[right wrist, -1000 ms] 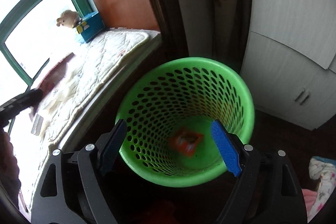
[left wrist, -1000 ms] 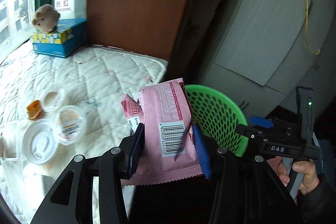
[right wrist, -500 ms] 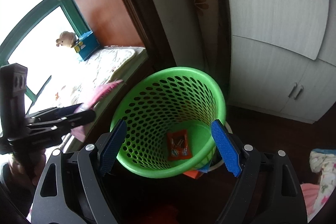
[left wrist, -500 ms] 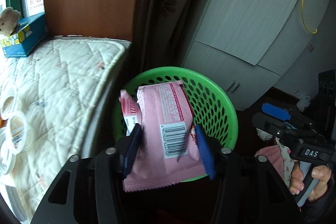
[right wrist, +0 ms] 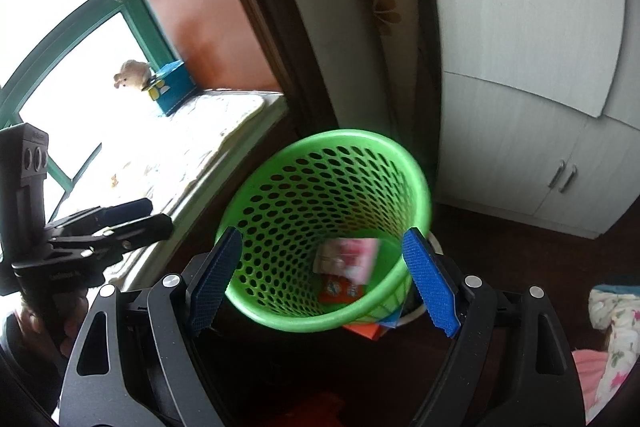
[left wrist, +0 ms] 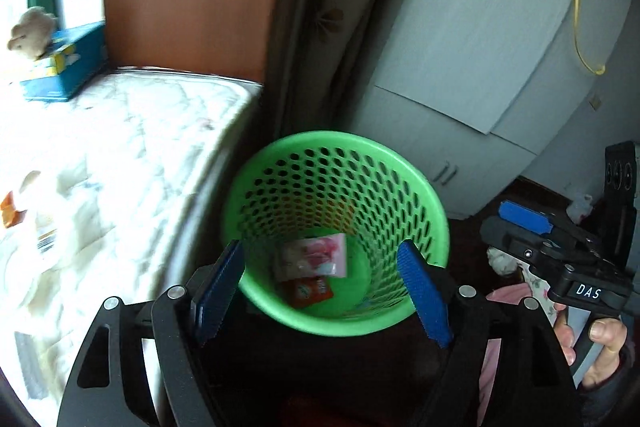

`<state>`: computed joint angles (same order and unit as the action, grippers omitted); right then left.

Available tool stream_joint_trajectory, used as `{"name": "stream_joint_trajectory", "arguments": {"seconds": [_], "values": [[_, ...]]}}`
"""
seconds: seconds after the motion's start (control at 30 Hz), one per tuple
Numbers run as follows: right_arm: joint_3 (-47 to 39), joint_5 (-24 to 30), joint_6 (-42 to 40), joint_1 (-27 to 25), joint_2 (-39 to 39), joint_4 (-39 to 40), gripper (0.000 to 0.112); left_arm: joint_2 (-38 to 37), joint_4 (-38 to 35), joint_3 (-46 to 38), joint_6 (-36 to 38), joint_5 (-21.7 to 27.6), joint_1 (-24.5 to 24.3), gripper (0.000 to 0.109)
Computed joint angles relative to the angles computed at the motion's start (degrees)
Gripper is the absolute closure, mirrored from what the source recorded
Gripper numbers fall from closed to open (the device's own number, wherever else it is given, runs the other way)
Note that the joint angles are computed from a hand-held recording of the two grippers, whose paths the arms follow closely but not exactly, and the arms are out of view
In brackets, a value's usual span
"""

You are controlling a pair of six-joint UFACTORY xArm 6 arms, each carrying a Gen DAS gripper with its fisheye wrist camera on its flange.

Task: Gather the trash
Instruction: 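Grasp the white foam block with the right gripper while the left grasps the clear tray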

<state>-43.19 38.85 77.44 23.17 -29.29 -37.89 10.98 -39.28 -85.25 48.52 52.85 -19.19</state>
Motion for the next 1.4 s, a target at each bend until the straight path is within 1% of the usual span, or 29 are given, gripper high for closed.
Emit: {"name": "stream_joint_trajectory", "arguments": {"seconds": [0.07, 0.17, 0.33, 0.47, 0.57, 0.67, 0.77, 0.87, 1.0, 1.03, 1.17, 1.27, 1.33, 1.4], "values": [[-0.99, -0.54, -0.23, 0.54, 1.07, -0.12, 0.03, -0.98, -0.02, 0.62, 0.16, -0.73, 1.65, 0.033], [-3.32, -1.06, -0.74, 1.51, 3.6, -0.15, 0.03, -2.65, 1.33, 1.98, -0.44, -3.19, 4.41, 0.033], [-7.83, -2.76, -2.51, 2.99, 8.69, 0.97, 0.03, -4.11, 4.51, 2.98, -4.1, -8.04, 9.07, 0.033], [-12.22, -4.28, -5.27, 4.31, 13.46, 2.46, 0.03, -4.05, 8.02, 2.97, -9.06, -12.18, 13.22, 0.033], [-15.76, -5.61, -7.85, 5.26, 17.29, 3.95, 0.03, -2.53, 9.5, 1.14, -12.57, -13.37, 16.9, 0.033], [-19.48, -6.65, -10.24, 6.29, 21.07, 5.3, 0.03, -0.18, 12.64, -1.14, -17.21, -14.47, 19.94, 0.035], [-23.09, -7.11, -12.46, 7.4, 24.44, 6.53, 0.03, 3.51, 14.73, -5.53, -21.5, -12.08, 22.55, 0.036], [-26.56, -7.07, -14.67, 8.42, 27.45, 7.85, 0.03, 6.49, 13.7, -8.72, -22.53, -8.62, 24.5, 0.038], [-30.69, -6.77, -17.18, 9.62, 31.03, 9.7, 0.03, 9.08, 11.51, -11.34, -22.3, -3.84, 25.78, 0.046], [-31.7, -6.67, -17.92, 9.89, 31.91, 10.24, 0.03, 9.68, 10.65, -11.87, -21.95, -2.87, 26.07, 0.05], [-35.83, -5.88, -20.64, 11.06, 35.32, 12.46, 0.03, 12.83, 7.95, -15.42, -22.44, 1.02, 27.01, 0.056], [-39.06, -5.2, -22.88, 11.89, 38.0, 14.23, 0.03, 14.74, 6.04, -17.85, -21.68, 3.38, 27.56, 0.068], [-41.08, -4.9, -24.37, 12.39, 39.71, 15.5, 0.03, 15.45, 4.71, -18.78, -20.64, 4.56, 27.84, 0.083], [-42.97, -4.84, -26.02, 12.74, 41.31, 17.22, 0.03, 15.43, 3.34, -18.97, -19.48, 5.25, 28.07, 0.092]]}}
